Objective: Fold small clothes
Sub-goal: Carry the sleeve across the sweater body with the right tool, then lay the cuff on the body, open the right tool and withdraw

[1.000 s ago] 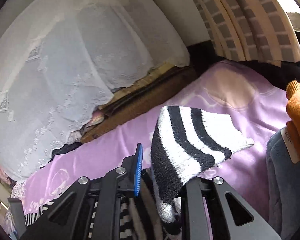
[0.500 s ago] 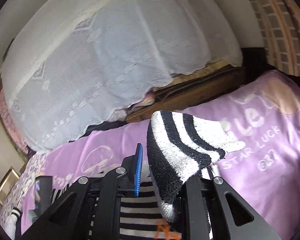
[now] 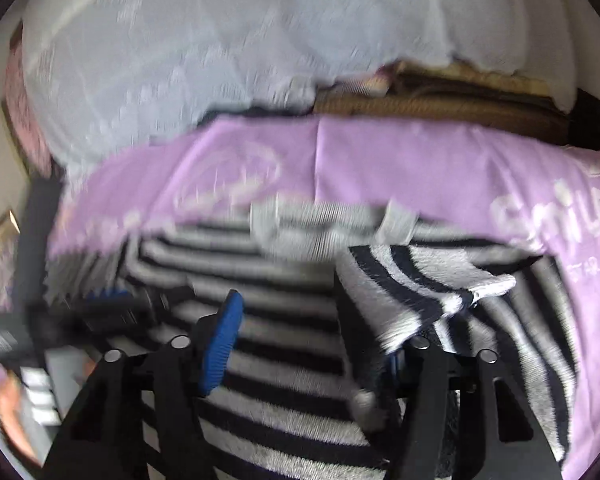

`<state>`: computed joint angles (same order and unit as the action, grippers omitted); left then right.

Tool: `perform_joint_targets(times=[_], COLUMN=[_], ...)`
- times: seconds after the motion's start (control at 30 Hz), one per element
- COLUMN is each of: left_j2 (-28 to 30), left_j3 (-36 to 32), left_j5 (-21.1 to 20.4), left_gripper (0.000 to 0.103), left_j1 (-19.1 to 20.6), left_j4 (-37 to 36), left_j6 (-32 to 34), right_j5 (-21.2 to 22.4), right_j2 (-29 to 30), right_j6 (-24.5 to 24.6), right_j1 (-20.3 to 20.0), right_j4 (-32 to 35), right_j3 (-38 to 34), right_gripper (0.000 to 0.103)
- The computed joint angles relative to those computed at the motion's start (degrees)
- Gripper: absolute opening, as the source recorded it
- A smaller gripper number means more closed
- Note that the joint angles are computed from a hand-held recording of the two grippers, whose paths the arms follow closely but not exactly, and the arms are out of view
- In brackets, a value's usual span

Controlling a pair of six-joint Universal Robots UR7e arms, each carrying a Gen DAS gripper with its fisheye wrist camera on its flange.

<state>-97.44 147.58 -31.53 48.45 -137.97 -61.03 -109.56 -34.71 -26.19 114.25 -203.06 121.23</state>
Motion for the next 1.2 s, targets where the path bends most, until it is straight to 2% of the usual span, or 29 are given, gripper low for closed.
perform_joint_targets(times=[0.03, 0.1, 0.17, 0.2, 0.27, 0.43, 0.5, 0.63, 0.7, 0.77, 0.8, 0.9, 0.97, 1.1, 1.2], left_j2=[-0.19, 0.1, 0.18, 0.21, -0.39, -0.57, 0.85, 5.13, 6.61, 6.46, 5.58, 0.74, -2.72, -9.01, -9.16], left_j3=[-0.01, -0.39, -0.65, -0.68, -0.52, -0.39, -0.76, -2.81, -4.04, -4.42, -4.32, -3.21, -1.94, 1.96, 1.93], left_j5=[0.25, 1.07, 1.43, 1.48, 1.6, 1.43, 2.03, 4.68, 5.39, 5.12, 4.75, 3.87, 3.2, 0.64, 1.24], left_gripper=[0.098, 0.098, 0.098, 0.098, 0.098, 0.098, 0.098, 0.098, 0.098, 0.098, 0.098, 0.098, 0.098, 0.098, 0.098], left_j1=[-0.12, -0.56, -0.65, -0.66, -0.88, -3.3, -4.93, -7.37, -7.68, -7.44, -7.18, -6.25, -5.57, -4.82, -6.46], left_j4=[0.46, 2.81, 4.25, 4.39, 5.29, 7.87, 9.68, 18.59, 23.31, 24.96, 25.46, 26.28, 25.26, 15.85, 19.2], left_j6=[-0.06, -1.18, -1.84, -1.92, -2.41, -4.08, -4.7, -9.22, -11.75, -13.08, -13.87, -16.56, -17.35, -12.16, -14.86], right_j5=[-1.24, -0.54, 1.09, 2.03, 6.03, 12.26, 15.19, 24.98, 25.24, 24.75, 25.94, 32.52, 35.86, 34.74, 31.09], right_j2=[0.27, -0.83, -3.49, -4.96, -9.65, -17.19, -18.45, -19.34, -17.15, -14.37, -13.2, -12.84, -14.0, -17.63, -20.3], right_j6=[-0.31, -0.04, 0.74, 1.39, 1.88, 1.16, 4.29, 16.78, 20.8, 24.37, 23.61, 11.27, 6.34, 5.45, 6.14], right_j1=[-0.04, -0.6, -1.33, -1.68, -3.27, -7.16, -9.69, -15.4, -15.37, -14.48, -13.87, -9.68, -8.41, -10.14, -13.26], right_j4=[3.1, 5.94, 6.64, 6.89, 8.37, 7.34, 6.89, 17.9, 20.16, 21.08, 20.06, 22.93, 25.94, 22.56, 19.89], right_j3=[-0.31, 0.5, 2.56, 3.78, 7.21, 12.95, 13.21, 8.63, 5.6, 2.94, 2.59, 3.16, 4.1, 7.31, 9.26], right_gripper=[0.062, 0.063, 0.07, 0.076, 0.082, 0.083, 0.083, 0.083, 0.083, 0.082, 0.08, 0.08, 0.08, 0.083, 0.083])
